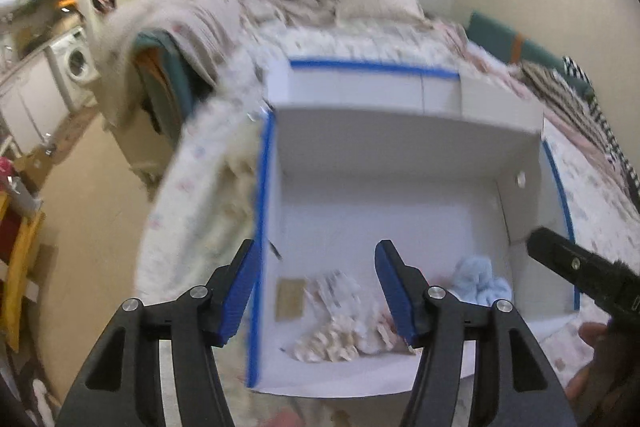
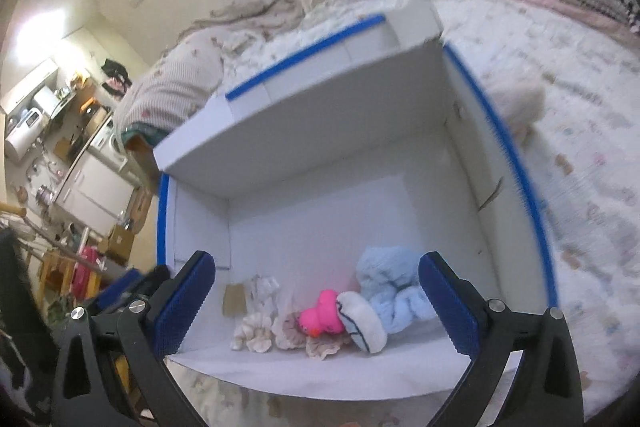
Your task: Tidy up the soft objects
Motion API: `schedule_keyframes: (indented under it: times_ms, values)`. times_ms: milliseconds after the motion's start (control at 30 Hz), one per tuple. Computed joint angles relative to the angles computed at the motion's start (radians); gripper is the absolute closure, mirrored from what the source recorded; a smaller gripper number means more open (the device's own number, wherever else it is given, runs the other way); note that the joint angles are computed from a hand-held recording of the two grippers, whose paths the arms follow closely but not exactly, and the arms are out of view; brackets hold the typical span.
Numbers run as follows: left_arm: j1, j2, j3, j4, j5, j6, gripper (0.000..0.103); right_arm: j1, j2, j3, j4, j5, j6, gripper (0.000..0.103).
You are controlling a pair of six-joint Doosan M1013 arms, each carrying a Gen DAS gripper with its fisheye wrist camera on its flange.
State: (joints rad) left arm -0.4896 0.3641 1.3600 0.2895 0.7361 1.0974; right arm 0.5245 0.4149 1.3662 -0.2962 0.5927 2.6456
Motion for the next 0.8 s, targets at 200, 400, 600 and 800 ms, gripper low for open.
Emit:
schedule_keyframes:
  times_ms: [200,400,600,800]
  values:
    - [0.013,-0.055,0.039,0.0,-0.051,-0.037,0.047,0.03,-0.036,0.004,-0.16,0.038,0.076,0.0]
    - [0.018,-0.127,0.115,-0.026,-0.105,0.006,0.036,0.067,-0.08,0.035,-0.243,0.061,0.113,0.0]
    - [0.019,-0.191,0.193,-0.051,-0.102,-0.008,0.015,0.114,-0.104,0.073,-0.332,0.094,0.149,0.0]
    - [0.009,-0.222,0.254,-0.01,-0.086,-0.088,0.007,0.15,-0.119,0.128,-0.466,0.093,0.28,0.0]
